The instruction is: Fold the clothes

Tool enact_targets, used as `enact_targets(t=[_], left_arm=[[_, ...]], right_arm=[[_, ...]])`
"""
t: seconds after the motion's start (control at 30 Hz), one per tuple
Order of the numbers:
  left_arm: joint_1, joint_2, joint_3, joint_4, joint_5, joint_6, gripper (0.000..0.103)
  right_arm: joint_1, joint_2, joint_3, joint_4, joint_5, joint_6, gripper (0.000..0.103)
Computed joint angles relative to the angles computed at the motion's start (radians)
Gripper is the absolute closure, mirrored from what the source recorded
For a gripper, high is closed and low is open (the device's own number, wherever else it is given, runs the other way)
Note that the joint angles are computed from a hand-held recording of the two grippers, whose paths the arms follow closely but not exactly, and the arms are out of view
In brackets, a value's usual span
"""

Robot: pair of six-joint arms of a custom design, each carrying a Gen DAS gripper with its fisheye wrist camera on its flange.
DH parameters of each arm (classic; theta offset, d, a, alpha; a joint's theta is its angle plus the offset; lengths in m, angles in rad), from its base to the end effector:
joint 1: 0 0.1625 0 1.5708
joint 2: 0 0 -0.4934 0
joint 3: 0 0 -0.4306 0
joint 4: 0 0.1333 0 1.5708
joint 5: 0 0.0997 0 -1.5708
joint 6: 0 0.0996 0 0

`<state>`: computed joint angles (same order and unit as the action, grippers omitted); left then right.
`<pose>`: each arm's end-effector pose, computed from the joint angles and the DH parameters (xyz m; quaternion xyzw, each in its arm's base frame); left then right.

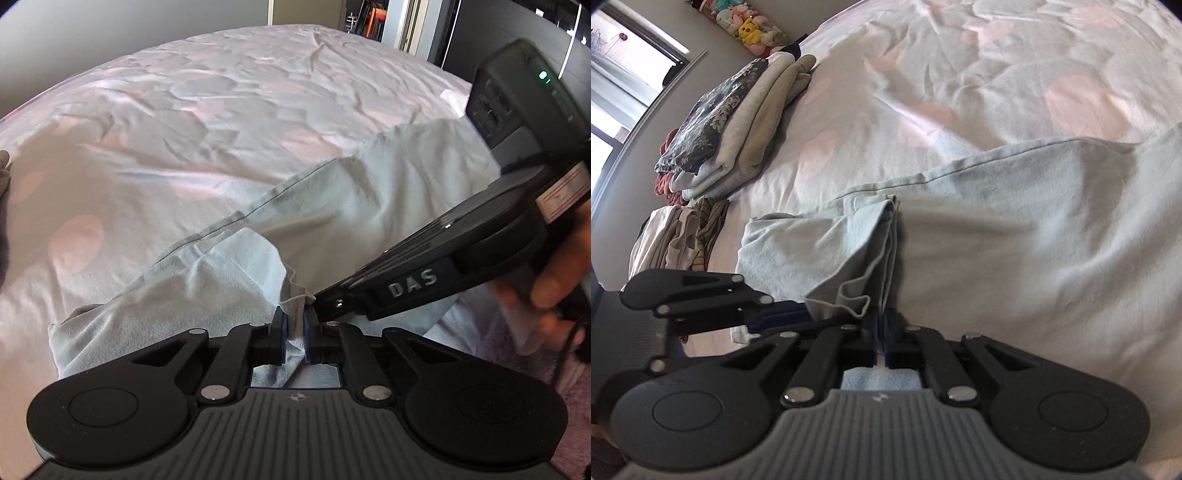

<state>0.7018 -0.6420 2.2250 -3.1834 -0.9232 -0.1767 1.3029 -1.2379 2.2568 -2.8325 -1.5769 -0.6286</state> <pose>-0.2508 -0.4653 -0.0491 0.3172 0.8933 -0.1710 0.2686 -0.0064 -0.5247 0.1894 0.1777 -0.9766 0.1078 0.0552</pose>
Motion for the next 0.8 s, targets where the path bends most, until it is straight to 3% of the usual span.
enact_targets(t=[0.07,0.1,0.23,0.37,0.5,0.6,0.73,0.8], left_arm=[[0.004,0.001,-0.002,0.013,0.001,0.003,0.092],[0.004,-0.001,-0.003,0.027,-0.006,-0.002,0.084],[-0.006,-0.017,0.013,0.014,-0.037,0.012,0.066],[-0.023,-0.074,0.054,-0.029,-0.045,-0.022,0.066],[-0.003,-0.152,0.066,0.087,-0.019,-0.171,0.066],[0.029,-0.179,0.052,0.209,0.024,-0.326,0.068],[0.057,-0.178,0.018,0.35,0.053,-0.423,0.072],[0.057,-0.177,0.011,0.396,0.079,-0.451,0.076]], right_arm=[[0.0,-0.006,0.005,-0.015,-0.001,0.004,0.096],[-0.002,-0.012,0.01,-0.029,0.004,0.006,0.094],[-0.037,-0.05,0.031,-0.082,0.094,0.029,0.092],[-0.059,-0.063,0.038,-0.074,0.191,0.003,0.092],[-0.046,-0.061,0.053,-0.052,0.236,-0.107,0.093],[-0.019,-0.04,0.056,-0.055,0.191,-0.157,0.093],[0.008,-0.001,0.032,-0.052,0.035,-0.084,0.093],[-0.003,0.002,0.019,-0.033,0.023,-0.036,0.1]])
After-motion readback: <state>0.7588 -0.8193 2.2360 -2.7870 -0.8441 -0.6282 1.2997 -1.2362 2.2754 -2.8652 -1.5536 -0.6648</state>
